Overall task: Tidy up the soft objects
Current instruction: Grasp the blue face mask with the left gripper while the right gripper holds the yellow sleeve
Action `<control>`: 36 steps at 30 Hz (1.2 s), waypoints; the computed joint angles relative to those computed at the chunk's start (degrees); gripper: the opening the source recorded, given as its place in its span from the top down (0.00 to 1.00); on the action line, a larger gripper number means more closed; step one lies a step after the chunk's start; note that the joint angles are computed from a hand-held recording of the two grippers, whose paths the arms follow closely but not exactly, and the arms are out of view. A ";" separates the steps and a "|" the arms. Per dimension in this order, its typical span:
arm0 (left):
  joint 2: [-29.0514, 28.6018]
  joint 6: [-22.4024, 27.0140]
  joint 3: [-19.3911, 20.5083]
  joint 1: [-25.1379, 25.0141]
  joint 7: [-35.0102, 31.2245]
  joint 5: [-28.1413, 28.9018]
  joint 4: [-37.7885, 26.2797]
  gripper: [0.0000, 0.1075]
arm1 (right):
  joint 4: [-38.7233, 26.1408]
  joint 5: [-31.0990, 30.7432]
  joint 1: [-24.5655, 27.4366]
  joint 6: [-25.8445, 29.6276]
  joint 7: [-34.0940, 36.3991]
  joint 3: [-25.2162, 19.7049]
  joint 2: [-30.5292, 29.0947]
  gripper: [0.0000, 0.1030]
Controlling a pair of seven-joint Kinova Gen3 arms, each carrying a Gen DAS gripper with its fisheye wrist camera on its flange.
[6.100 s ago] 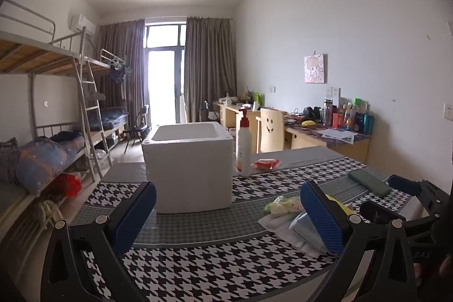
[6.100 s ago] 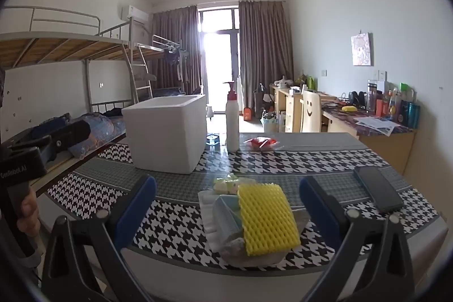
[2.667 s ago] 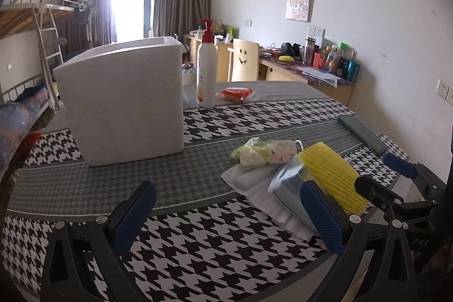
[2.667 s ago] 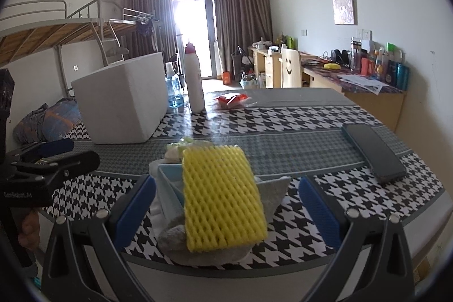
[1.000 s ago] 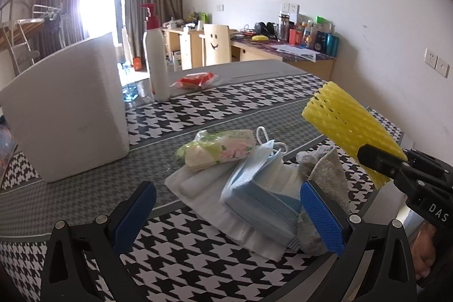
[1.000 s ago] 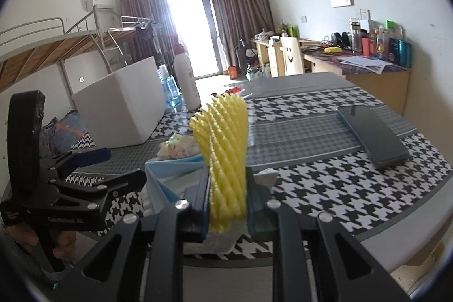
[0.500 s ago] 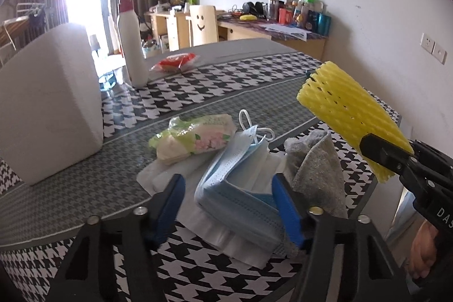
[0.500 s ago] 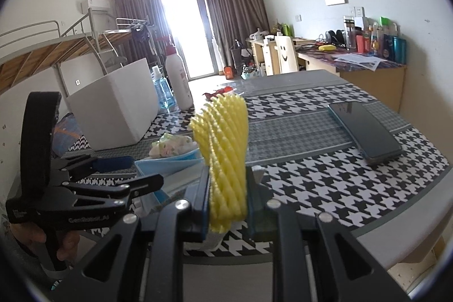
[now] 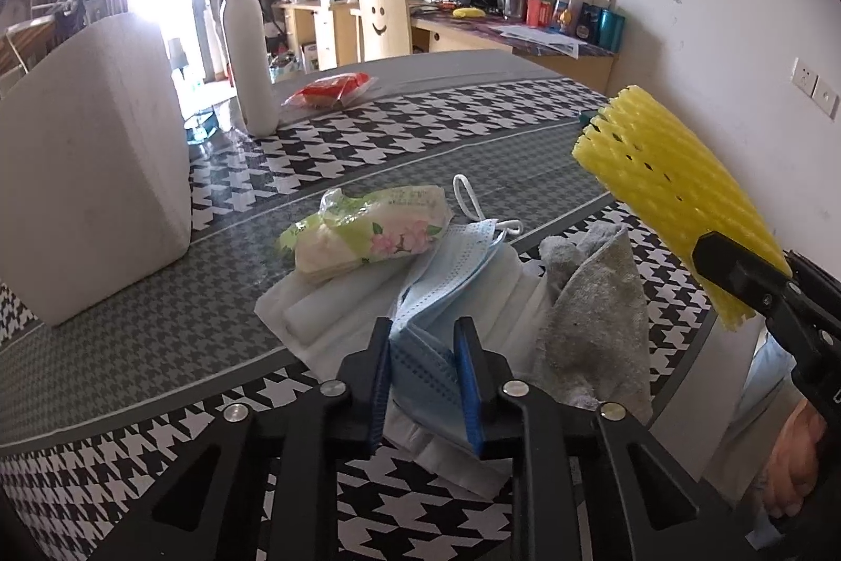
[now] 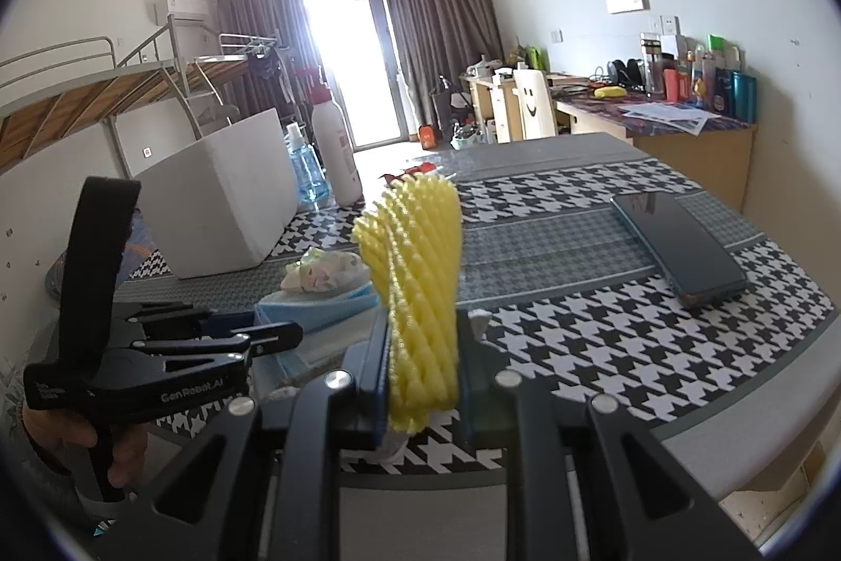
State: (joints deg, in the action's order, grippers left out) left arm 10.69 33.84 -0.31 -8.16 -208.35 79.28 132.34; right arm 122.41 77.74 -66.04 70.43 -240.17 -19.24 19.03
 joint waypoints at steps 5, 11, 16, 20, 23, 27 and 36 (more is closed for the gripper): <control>-1.18 2.68 -0.94 -1.34 -1.21 0.32 0.55 0.80 | -0.42 -0.20 -0.22 0.51 0.50 0.01 0.06 0.76; -3.10 6.72 -2.19 -3.11 -3.92 0.91 1.08 0.81 | -1.44 -0.30 -0.84 1.93 1.62 0.13 0.28 0.76; -5.26 10.59 -3.73 -4.74 -9.71 4.03 2.59 0.81 | -1.91 -0.06 -0.97 2.43 2.70 0.22 0.26 0.76; -5.92 13.21 -4.65 -5.69 -10.27 4.10 2.51 0.81 | -2.43 0.02 -1.17 3.15 3.37 0.29 0.26 0.76; -6.71 14.70 -5.24 -6.46 -11.13 5.16 2.77 0.81 | -2.80 0.00 -1.41 3.90 3.75 0.30 0.33 0.76; -7.45 15.51 -5.51 -6.79 -11.65 5.92 2.86 0.81 | -2.90 0.25 -1.42 4.26 4.13 0.32 0.34 0.76; -7.89 17.68 -6.43 -8.35 -8.96 4.74 1.72 0.81 | -3.88 1.35 -0.79 4.20 5.96 0.55 -0.03 0.76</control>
State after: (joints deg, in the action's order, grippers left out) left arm 2.80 51.52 -6.74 -16.51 -217.31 84.01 134.06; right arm 118.53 79.08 -66.83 74.63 -234.20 -18.69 19.00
